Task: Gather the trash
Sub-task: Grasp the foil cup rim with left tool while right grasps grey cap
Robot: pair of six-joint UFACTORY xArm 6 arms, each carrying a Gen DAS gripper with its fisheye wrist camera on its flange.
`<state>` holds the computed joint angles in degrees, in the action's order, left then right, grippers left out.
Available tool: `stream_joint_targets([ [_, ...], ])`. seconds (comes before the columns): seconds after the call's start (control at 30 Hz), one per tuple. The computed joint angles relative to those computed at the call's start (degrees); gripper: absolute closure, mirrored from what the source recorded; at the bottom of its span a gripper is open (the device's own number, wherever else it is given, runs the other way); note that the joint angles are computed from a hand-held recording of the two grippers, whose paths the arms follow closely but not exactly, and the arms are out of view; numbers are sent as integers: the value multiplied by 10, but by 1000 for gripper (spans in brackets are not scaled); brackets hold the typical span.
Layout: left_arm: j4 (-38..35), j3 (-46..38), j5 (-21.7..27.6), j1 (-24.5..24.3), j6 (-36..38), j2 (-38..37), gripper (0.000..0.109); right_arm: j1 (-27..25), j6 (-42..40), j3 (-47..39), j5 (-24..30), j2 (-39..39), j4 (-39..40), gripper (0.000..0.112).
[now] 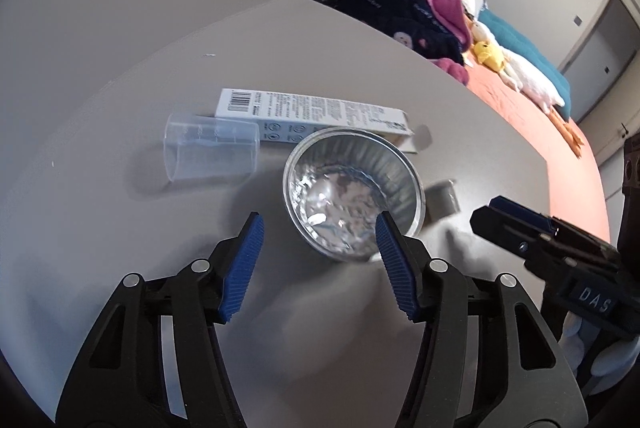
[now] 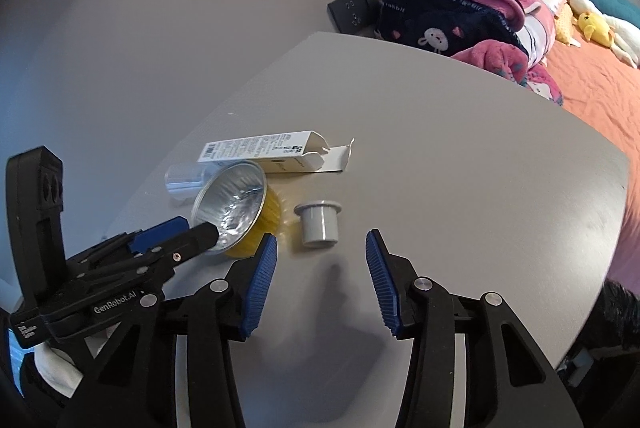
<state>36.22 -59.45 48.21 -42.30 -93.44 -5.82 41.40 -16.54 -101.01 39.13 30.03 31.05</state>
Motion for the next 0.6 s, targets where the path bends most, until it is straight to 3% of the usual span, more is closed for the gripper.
stream_joint_targets([
  [0.1, -7, 0, 0, 10, -1, 4, 60, 3, 13, -28, 5, 24, -31, 69],
  [0.4, -27, 2, -21, 32, 10, 19, 60, 11, 20, -74, 4, 64, -73, 70],
  [0.5, -23, -3, -17, 30, 7, 23, 61, 14, 8, -80, 6, 69, -74, 80],
  [0.6, -18, -9, -7, 27, 6, 28, 75, 15, 1, -87, 14, 73, -70, 87],
])
